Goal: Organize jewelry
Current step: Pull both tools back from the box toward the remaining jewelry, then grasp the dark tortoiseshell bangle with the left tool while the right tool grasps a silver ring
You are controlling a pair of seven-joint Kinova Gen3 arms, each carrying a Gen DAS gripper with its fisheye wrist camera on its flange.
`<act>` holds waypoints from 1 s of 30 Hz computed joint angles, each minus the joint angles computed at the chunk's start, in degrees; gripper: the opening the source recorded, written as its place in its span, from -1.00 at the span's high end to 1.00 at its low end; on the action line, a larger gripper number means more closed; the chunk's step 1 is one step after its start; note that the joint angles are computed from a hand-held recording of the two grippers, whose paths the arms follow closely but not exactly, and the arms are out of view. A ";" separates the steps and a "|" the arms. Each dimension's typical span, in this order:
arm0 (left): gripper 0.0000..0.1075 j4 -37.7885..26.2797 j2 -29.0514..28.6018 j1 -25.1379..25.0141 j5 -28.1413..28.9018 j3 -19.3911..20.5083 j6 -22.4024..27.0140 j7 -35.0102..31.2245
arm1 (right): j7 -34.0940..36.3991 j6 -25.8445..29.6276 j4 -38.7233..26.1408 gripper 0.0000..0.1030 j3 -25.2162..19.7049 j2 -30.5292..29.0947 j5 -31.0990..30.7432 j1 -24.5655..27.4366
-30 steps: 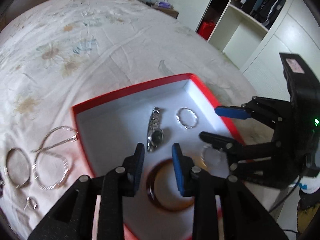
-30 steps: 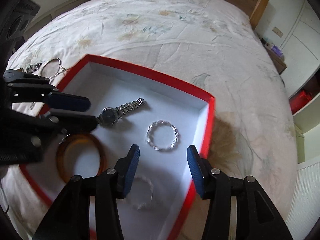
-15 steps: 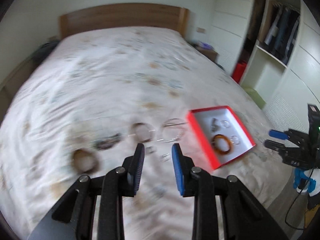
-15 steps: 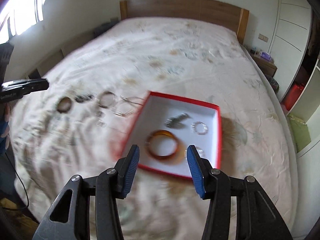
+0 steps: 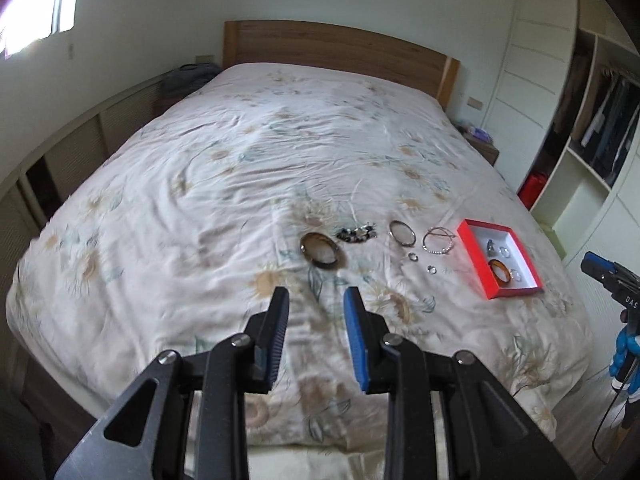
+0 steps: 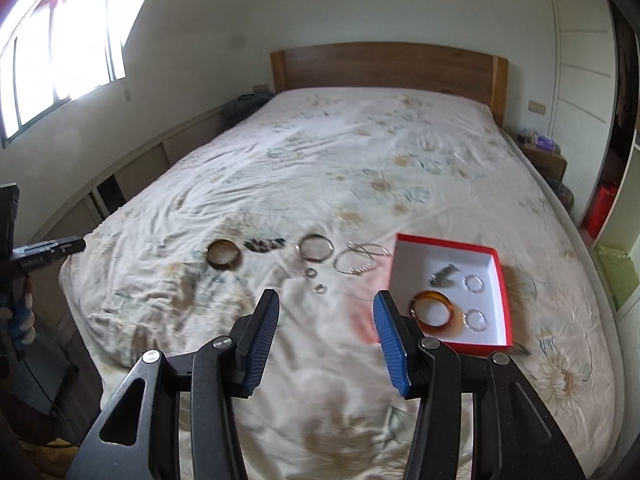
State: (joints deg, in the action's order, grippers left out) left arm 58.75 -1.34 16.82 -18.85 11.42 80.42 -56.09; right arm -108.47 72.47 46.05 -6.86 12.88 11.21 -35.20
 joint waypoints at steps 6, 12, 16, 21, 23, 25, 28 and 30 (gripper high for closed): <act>0.50 3.76 -1.43 -0.14 -3.23 1.57 0.01 4.84 | -0.77 -2.51 0.92 0.10 -0.42 0.62 -0.14 -1.27; 0.50 4.36 1.94 0.62 -2.00 0.76 -0.26 6.35 | -0.71 -5.27 3.60 0.19 -0.72 2.80 -3.73 0.19; 0.50 4.91 5.37 1.27 -0.41 -1.14 -2.28 6.10 | -0.58 -5.42 2.50 0.23 -0.26 6.35 -5.73 1.01; 0.50 4.97 10.68 0.83 3.05 -4.31 -6.40 6.46 | 0.41 -3.55 -2.54 0.23 0.73 13.05 -8.04 2.03; 0.49 4.98 12.32 0.34 4.46 -5.41 -8.19 6.59 | 0.69 -2.67 -5.23 0.23 1.12 16.22 -9.07 2.43; 0.49 4.12 14.63 0.00 5.03 -6.42 -9.45 6.80 | 1.23 -1.55 -8.40 0.23 1.44 19.73 -10.08 2.89; 0.49 1.57 18.40 -0.53 5.97 -7.62 -10.30 5.87 | 2.20 0.34 -13.23 0.23 1.90 24.23 -11.39 3.38; 0.48 -0.58 20.93 -0.52 5.91 -8.44 -10.25 5.24 | 2.86 1.70 -16.78 0.23 2.37 27.22 -11.84 3.40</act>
State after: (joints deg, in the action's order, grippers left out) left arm 58.18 19.59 16.29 -12.94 2.99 70.17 -50.84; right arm -105.60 74.17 29.27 -4.49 40.10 -0.64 -31.80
